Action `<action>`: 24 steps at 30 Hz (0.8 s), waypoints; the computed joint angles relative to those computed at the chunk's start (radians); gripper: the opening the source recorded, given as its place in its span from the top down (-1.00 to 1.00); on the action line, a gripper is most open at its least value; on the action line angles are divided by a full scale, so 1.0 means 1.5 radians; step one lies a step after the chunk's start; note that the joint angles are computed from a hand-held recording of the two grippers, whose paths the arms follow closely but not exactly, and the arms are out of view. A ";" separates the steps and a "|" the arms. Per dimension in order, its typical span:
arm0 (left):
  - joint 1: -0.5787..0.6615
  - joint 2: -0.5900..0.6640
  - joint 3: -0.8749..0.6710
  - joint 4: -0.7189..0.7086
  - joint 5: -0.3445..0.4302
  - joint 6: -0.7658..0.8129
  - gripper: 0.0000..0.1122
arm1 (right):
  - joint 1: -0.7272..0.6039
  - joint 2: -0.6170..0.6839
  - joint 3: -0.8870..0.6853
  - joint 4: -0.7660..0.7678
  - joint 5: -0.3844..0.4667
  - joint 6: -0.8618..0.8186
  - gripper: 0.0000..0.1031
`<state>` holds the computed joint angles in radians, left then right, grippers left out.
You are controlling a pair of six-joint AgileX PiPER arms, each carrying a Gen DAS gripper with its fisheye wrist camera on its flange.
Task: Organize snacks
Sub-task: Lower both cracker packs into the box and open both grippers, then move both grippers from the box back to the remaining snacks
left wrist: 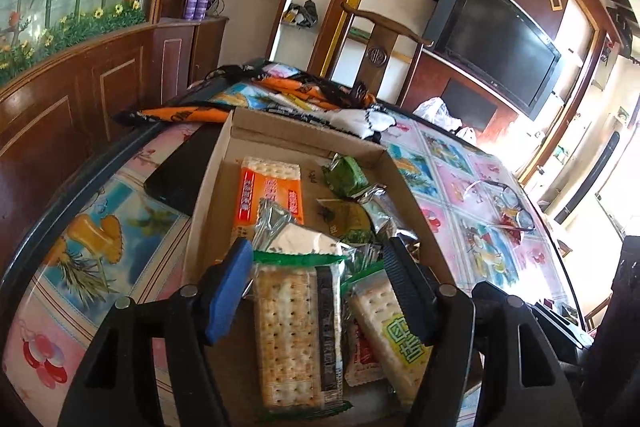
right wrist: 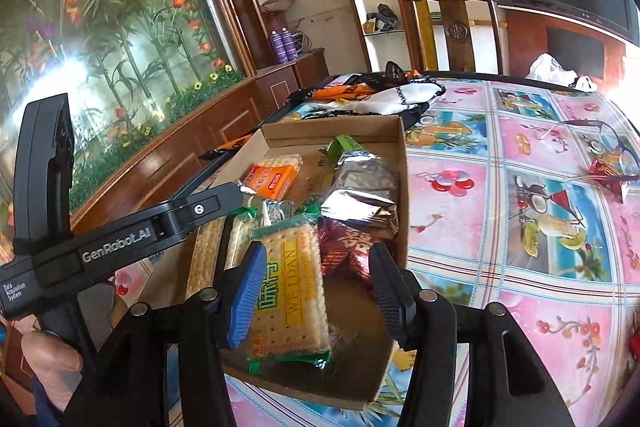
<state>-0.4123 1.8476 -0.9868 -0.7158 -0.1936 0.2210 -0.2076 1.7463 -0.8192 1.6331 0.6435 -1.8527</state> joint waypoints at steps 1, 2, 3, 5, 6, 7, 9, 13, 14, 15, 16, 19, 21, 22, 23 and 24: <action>-0.005 -0.002 0.002 -0.012 -0.009 0.013 -0.19 | -0.006 -0.001 -0.001 -0.005 0.005 0.004 -0.12; -0.011 -0.003 0.005 -0.026 -0.021 0.028 -0.19 | -0.012 -0.002 -0.002 -0.006 0.007 0.007 -0.12; -0.015 -0.006 0.009 -0.029 -0.030 0.032 -0.19 | -0.019 -0.005 0.000 -0.005 0.011 0.006 -0.12; -0.025 -0.010 0.015 -0.039 -0.050 0.045 -0.20 | -0.037 -0.007 -0.004 -0.012 0.022 0.017 -0.13; -0.031 -0.010 0.016 -0.050 -0.060 0.058 -0.20 | -0.047 -0.006 -0.007 -0.018 0.028 0.024 -0.13; -0.036 -0.009 0.014 -0.063 -0.064 0.073 -0.20 | -0.056 -0.007 -0.009 -0.020 0.032 0.029 -0.14; -0.041 -0.007 0.010 -0.068 -0.068 0.084 -0.20 | -0.078 -0.008 -0.012 -0.022 0.036 0.034 -0.14; -0.060 -0.006 -0.004 -0.120 -0.058 0.135 -0.21 | -0.130 -0.005 -0.022 -0.036 0.052 0.058 -0.14; -0.067 -0.008 -0.004 -0.118 -0.055 0.130 -0.21 | -0.151 -0.004 -0.026 -0.039 0.060 0.063 -0.14; -0.075 -0.009 -0.005 -0.115 -0.052 0.127 -0.21 | -0.168 -0.003 -0.028 -0.042 0.065 0.066 -0.14; -0.089 -0.008 -0.010 -0.138 -0.053 0.151 -0.21 | -0.185 -0.005 -0.030 -0.044 0.068 0.068 -0.14; -0.128 0.003 -0.032 -0.206 -0.052 0.221 -0.21 | -0.254 -0.007 -0.037 -0.043 0.088 0.070 -0.14; -0.157 0.013 -0.053 -0.265 -0.043 0.283 -0.21 | -0.315 0.000 -0.050 -0.048 0.112 0.080 -0.14; -0.174 0.020 -0.066 -0.288 -0.037 0.310 -0.21 | -0.339 0.005 -0.058 -0.053 0.120 0.091 -0.14; -0.185 0.026 -0.078 -0.313 -0.032 0.340 -0.21 | -0.369 0.015 -0.071 -0.062 0.131 0.107 -0.13; -0.198 0.034 -0.094 -0.355 -0.026 0.388 -0.22 | -0.402 0.029 -0.089 -0.075 0.141 0.128 -0.13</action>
<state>-0.7100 1.8981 -1.1276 -1.2478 -0.2319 0.8029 -0.8103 1.7896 -0.9521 1.5209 0.8551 -1.6608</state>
